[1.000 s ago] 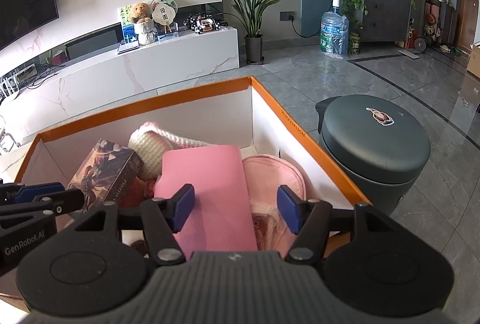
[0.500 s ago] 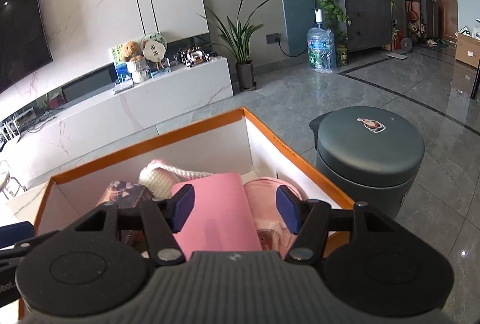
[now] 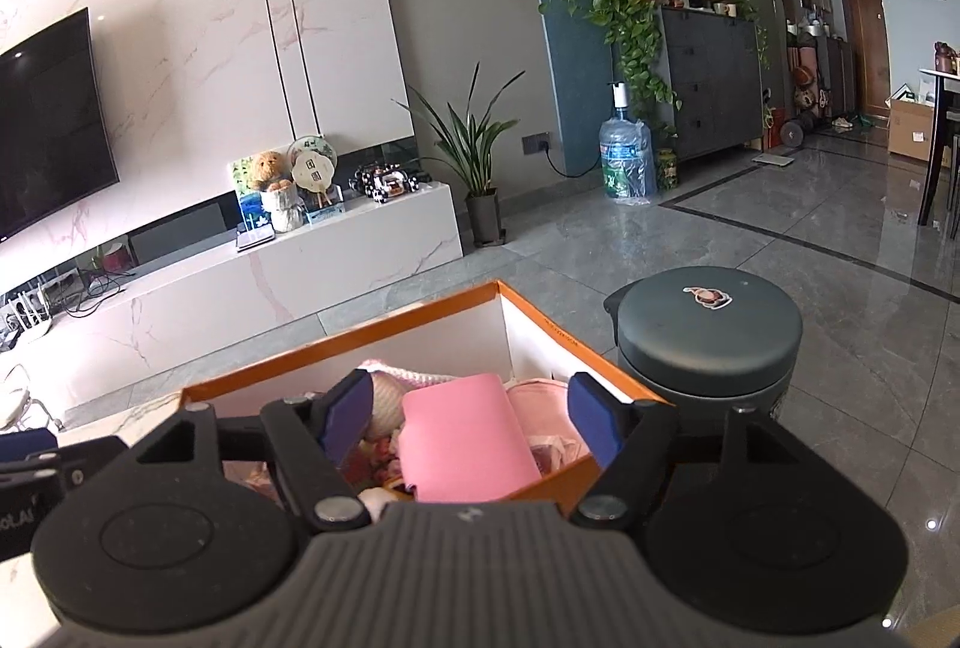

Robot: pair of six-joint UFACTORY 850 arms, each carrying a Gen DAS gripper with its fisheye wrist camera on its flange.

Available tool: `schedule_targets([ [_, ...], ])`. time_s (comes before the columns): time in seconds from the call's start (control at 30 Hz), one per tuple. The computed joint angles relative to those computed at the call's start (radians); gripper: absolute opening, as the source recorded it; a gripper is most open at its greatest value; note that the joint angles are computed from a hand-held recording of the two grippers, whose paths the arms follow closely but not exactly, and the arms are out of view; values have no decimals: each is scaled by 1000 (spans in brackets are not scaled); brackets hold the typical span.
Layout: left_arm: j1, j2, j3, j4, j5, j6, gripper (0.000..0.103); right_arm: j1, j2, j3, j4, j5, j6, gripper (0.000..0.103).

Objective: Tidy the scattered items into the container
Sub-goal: 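Open both tools releasing the wallet and photo-card box and withdraw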

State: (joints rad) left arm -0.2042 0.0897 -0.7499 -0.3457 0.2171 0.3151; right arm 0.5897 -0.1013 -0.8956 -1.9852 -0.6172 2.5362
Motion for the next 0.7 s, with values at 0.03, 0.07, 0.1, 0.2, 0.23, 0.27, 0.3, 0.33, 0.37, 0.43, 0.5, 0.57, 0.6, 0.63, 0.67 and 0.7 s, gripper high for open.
schedule_targets([
  [0.03,-1,15,9,8,4,-7,73,11,14,5,20,-6,-17,78],
  [0.07,-1,27,18,16,9,-13,74,21,27,9,43,-11,-37,78],
  [0.1,-1,42,27,18,15,-17,74,32,39,11,67,-17,-58,79],
  [0.2,-2,83,52,7,35,-14,81,67,76,18,125,-39,-119,82],
  [0.23,-2,96,60,-6,43,-9,84,80,87,19,142,-48,-144,83],
  [0.27,-4,108,68,-29,55,3,88,92,98,19,158,-57,-168,84],
  [0.3,-7,120,77,-58,70,19,88,104,109,19,169,-64,-188,84],
  [0.33,-11,133,85,-87,85,34,88,115,121,20,178,-69,-204,87],
  [0.37,-13,144,92,-97,98,33,88,126,132,21,187,-72,-220,89],
  [0.43,-6,167,100,-51,96,-28,88,148,155,21,205,-79,-252,93],
  [0.5,5,185,96,-16,60,-77,89,176,168,18,253,-115,-296,99],
  [0.57,15,198,88,5,14,-110,89,203,181,17,296,-157,-338,100],
  [0.6,19,204,88,16,-1,-126,89,215,190,23,305,-172,-356,100],
  [0.63,20,211,95,33,-3,-143,89,224,198,29,316,-183,-371,100],
  [0.67,22,219,101,49,-5,-162,89,233,207,35,329,-192,-383,100],
  [0.7,23,224,107,61,-6,-174,89,240,214,41,341,-201,-388,100],
])
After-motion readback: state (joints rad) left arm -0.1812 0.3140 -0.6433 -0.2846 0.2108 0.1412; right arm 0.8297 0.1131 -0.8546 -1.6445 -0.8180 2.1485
